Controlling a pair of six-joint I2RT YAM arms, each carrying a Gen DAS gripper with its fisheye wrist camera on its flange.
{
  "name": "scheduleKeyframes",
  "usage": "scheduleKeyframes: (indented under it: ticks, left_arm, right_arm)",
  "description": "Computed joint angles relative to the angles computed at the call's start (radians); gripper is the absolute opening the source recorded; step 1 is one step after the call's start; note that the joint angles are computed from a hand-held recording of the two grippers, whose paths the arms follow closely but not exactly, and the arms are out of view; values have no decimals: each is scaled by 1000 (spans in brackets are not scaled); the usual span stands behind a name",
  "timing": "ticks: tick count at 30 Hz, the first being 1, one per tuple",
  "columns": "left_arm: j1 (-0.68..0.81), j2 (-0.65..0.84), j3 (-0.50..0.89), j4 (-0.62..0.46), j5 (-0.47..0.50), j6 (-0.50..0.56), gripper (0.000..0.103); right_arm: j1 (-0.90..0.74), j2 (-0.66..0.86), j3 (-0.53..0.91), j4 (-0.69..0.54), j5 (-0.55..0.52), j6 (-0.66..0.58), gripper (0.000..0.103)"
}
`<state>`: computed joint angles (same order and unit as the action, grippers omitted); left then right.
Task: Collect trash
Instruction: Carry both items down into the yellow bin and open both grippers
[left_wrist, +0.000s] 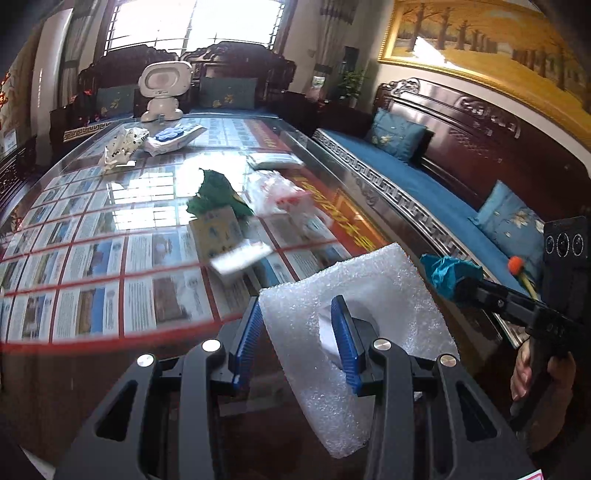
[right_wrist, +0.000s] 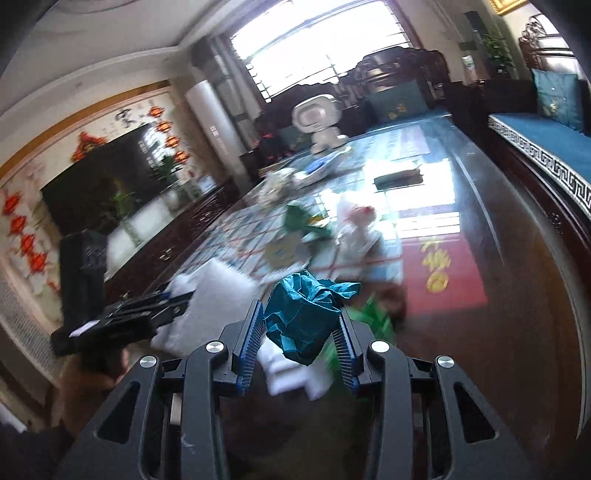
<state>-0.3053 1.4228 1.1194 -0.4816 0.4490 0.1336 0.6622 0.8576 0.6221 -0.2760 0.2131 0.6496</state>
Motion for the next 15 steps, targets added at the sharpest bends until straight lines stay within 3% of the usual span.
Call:
scheduleKeyframes:
  ticks: [2, 5, 9, 11, 15]
  left_arm:
    - [16, -101, -88, -26, 21, 24, 40]
    - [58, -262, -223, -101, 66, 81, 40]
    - [133, -448, -385, -213, 105, 166, 40]
    - [155, -529, -477, -270, 104, 212, 40]
    - [166, -606, -649, -298, 82, 273, 40]
  right_arm:
    - [132, -66, -33, -34, 74, 61, 37]
    - [416, -118, -72, -114, 276, 223, 37]
    - [793, -10, -89, -224, 495, 546, 37]
    - [900, 93, -76, -258, 526, 683, 37]
    - [1030, 285, -90, -180, 517, 879, 37]
